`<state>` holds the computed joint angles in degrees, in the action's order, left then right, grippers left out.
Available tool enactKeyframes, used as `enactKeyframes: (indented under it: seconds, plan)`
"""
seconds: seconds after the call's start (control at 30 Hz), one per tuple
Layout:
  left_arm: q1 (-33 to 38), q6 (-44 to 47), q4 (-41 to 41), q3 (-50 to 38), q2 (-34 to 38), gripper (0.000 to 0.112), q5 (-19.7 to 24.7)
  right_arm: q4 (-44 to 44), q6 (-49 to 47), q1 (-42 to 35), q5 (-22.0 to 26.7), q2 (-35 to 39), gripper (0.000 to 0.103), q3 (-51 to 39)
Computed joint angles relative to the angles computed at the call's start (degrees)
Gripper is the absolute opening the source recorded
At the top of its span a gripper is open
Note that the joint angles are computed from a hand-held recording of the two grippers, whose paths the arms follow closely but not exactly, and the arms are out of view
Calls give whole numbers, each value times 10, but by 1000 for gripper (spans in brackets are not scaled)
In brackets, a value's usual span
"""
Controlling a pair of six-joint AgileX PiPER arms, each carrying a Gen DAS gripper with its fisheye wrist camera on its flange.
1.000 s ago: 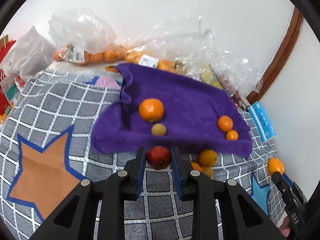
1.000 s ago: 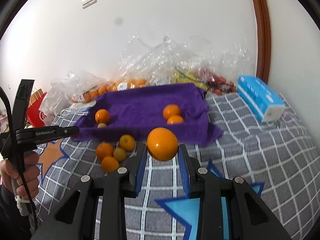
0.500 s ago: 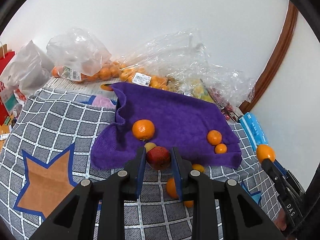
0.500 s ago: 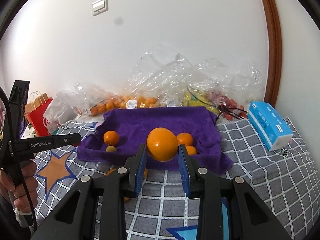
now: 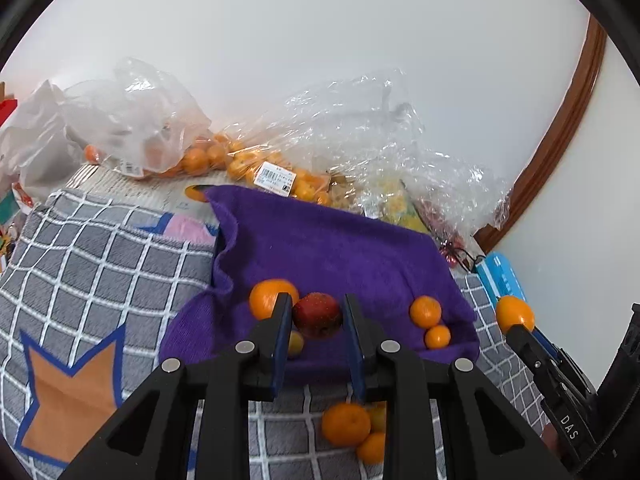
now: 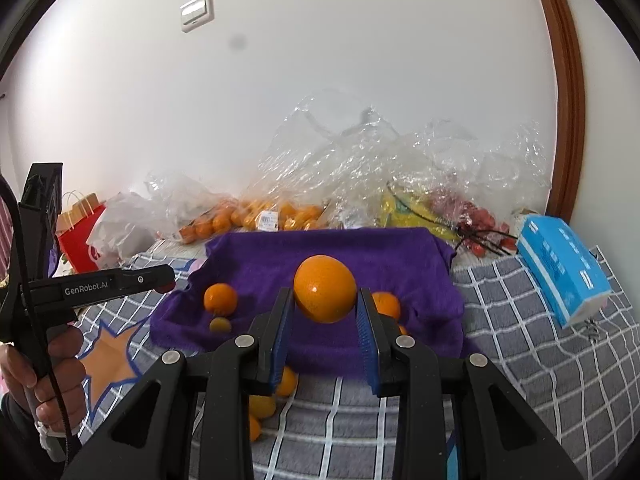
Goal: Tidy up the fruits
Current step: 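Carry the red fruit with the left tool while the right tool lowers the orange onto the towel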
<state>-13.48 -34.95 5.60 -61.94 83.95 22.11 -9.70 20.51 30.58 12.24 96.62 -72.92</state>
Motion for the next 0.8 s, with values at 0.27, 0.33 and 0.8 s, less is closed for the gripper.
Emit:
enactKeyframes:
  seconds: [0.27, 0.33, 0.8]
  plan:
    - [8, 9, -6, -56, 72, 24, -18, 121, -135, -18, 18, 75, 31, -90]
    - [8, 6, -4, -63, 89, 25, -20, 186, -193, -25, 29, 103, 31, -108]
    - [13, 179, -166, -70, 147, 25, -58, 275, -275, -40, 76, 161, 31, -131]
